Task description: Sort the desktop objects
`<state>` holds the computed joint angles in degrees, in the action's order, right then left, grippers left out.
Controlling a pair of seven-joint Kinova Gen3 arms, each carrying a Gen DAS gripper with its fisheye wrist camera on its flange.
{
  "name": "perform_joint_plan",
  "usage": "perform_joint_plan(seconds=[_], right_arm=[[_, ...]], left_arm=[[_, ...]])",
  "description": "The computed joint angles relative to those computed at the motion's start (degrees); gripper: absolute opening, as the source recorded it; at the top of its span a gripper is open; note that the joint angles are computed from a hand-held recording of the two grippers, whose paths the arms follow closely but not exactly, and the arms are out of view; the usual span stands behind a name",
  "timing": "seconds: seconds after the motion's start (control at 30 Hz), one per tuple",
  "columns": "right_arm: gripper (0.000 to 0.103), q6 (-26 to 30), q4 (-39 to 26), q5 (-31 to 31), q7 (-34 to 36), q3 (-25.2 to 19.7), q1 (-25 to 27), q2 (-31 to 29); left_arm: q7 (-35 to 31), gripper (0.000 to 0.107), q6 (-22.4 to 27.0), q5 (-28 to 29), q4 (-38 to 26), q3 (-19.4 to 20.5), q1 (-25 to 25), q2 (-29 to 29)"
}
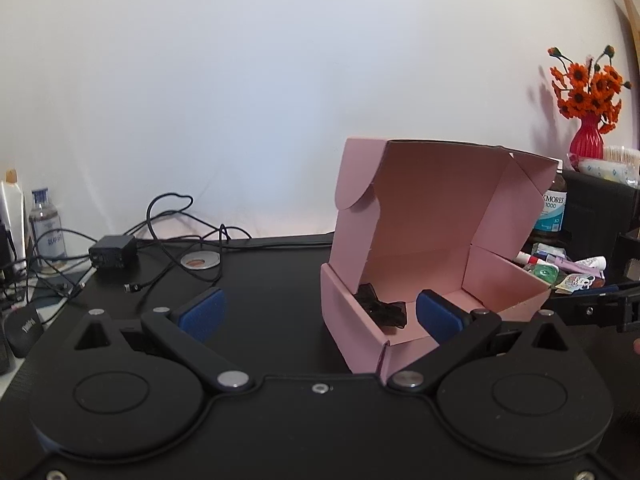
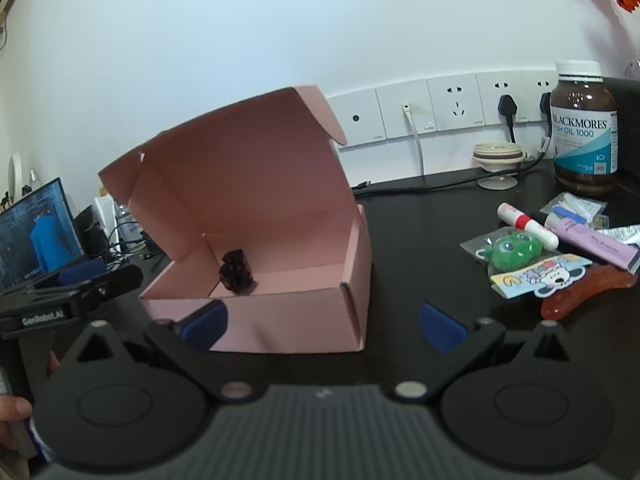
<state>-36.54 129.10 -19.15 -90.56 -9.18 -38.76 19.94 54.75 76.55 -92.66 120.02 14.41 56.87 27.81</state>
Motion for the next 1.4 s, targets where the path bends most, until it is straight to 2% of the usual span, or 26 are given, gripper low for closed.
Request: perform_joint_plan(seconds=[0.2,0.83,1.0,1.4], right_arm=[[0.102,-0.17,0.07,-0.55,0.68,0.10,-0.37,-0.02],[0.102,0.57,-0.20,-0.34,0.27,0.05,-0.06,-0.10],[0.102,-0.05,0.58,-3.64,1.66,0.57,-1.67,-0.85],[0.102,0.62,0.33,-2.41,1.08,0.11,-0.81,-0.79]], left_arm=[[-2.12,0.103,1.73,0.41,-1.18,-0.30,1.13,1.11],[-1.59,0.103,1.23,0.60,-1.07,-0.37,1.03,0.85],[-1.90,0.103,1.51,0.63,-1.17,-0.42,1.23,1.02],[-2.34,0.103,1.45,0.83,-1.30,-0.47,1.27,0.95]])
